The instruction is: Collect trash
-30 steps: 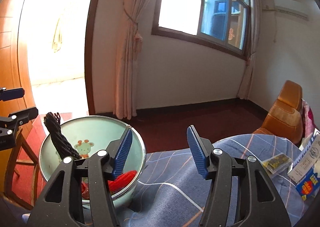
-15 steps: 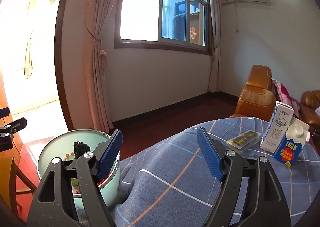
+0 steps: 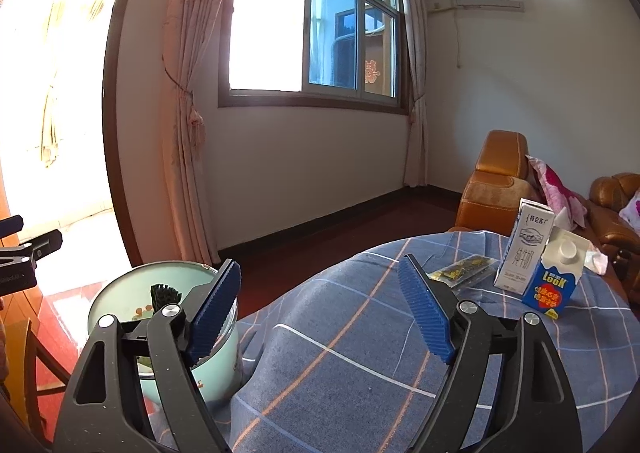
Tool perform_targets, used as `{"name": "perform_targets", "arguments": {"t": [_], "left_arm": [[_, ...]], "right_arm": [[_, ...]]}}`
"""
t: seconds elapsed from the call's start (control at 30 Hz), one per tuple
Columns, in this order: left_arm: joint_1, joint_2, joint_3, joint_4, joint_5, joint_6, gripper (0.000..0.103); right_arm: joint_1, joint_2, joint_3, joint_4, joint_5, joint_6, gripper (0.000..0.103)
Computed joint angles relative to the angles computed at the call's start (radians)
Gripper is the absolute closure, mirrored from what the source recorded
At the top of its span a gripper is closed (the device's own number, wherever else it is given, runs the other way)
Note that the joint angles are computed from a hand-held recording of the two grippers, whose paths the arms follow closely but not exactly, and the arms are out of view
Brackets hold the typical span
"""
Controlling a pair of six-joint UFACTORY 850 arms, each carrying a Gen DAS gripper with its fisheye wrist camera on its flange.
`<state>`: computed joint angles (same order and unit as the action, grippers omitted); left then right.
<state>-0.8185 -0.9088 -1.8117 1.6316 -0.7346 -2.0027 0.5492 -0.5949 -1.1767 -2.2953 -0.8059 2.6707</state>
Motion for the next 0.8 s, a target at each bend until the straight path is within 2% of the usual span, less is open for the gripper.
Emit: {"name": "perform_targets", "arguments": {"t": [0.8], "left_arm": [[-0.004, 0.002, -0.002, 0.009, -0.005, 0.004, 0.006]], "right_arm": [[0.003, 0.028, 0.043, 0.018, -0.030, 0.038, 0.020]]}}
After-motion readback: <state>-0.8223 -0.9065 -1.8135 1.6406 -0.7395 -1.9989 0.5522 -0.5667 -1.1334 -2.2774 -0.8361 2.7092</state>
